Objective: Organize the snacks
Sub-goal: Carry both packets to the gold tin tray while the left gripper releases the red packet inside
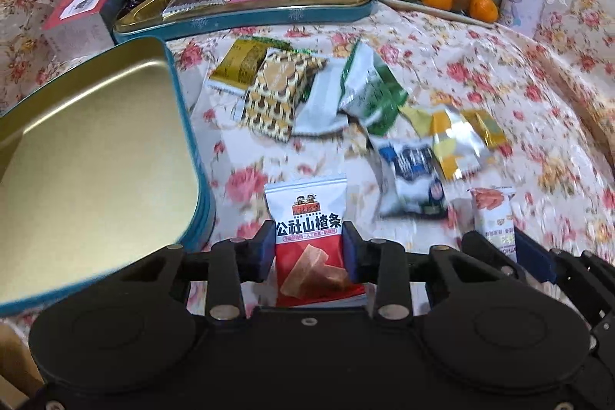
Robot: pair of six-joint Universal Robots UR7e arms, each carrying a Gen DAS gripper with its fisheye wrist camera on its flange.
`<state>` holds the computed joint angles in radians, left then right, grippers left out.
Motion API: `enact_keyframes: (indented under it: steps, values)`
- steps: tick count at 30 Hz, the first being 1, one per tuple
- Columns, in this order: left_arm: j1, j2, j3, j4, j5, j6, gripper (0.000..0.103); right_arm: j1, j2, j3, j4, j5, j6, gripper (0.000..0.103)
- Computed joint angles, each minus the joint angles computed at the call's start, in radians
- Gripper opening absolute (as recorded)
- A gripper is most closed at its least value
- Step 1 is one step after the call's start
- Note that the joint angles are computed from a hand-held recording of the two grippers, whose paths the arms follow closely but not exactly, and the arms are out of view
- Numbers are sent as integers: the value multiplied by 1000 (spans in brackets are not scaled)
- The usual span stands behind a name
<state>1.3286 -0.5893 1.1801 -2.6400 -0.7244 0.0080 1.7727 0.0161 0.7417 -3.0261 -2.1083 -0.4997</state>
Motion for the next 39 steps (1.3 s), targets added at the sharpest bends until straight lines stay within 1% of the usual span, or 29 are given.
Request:
enact_keyframes:
  steps: [5, 9, 12, 16, 20, 25, 30, 35, 39]
  values:
    - [-17, -54, 105, -30, 23, -17, 44, 8, -74, 140, -41, 1, 54, 25]
    - [-28, -102, 191, -69, 47, -32, 44, 15, -121, 231, -60, 11, 75, 25]
    - [-35, -133, 247, -89, 79, -49, 44, 22, -156, 294, -65, 23, 87, 25]
    - [-42, -172, 321, -125, 125, -56, 44, 32, -188, 351, -48, 38, 98, 25]
    - [-43, -210, 377, -133, 149, -67, 44, 41, -214, 395, -4, 58, 125, 25]
    - [-37, -259, 424, -114, 171, -95, 44, 59, -227, 423, 48, 75, 135, 25]
    - [-22, -305, 442, -93, 191, -104, 44, 84, -211, 404, 101, 88, 118, 25]
    - [-2, -327, 436, -160, 239, -27, 44, 106, -184, 360, 149, 105, 98, 25]
    - [24, -318, 394, -231, 268, 55, 44, 124, -162, 325, 181, 119, 87, 25]
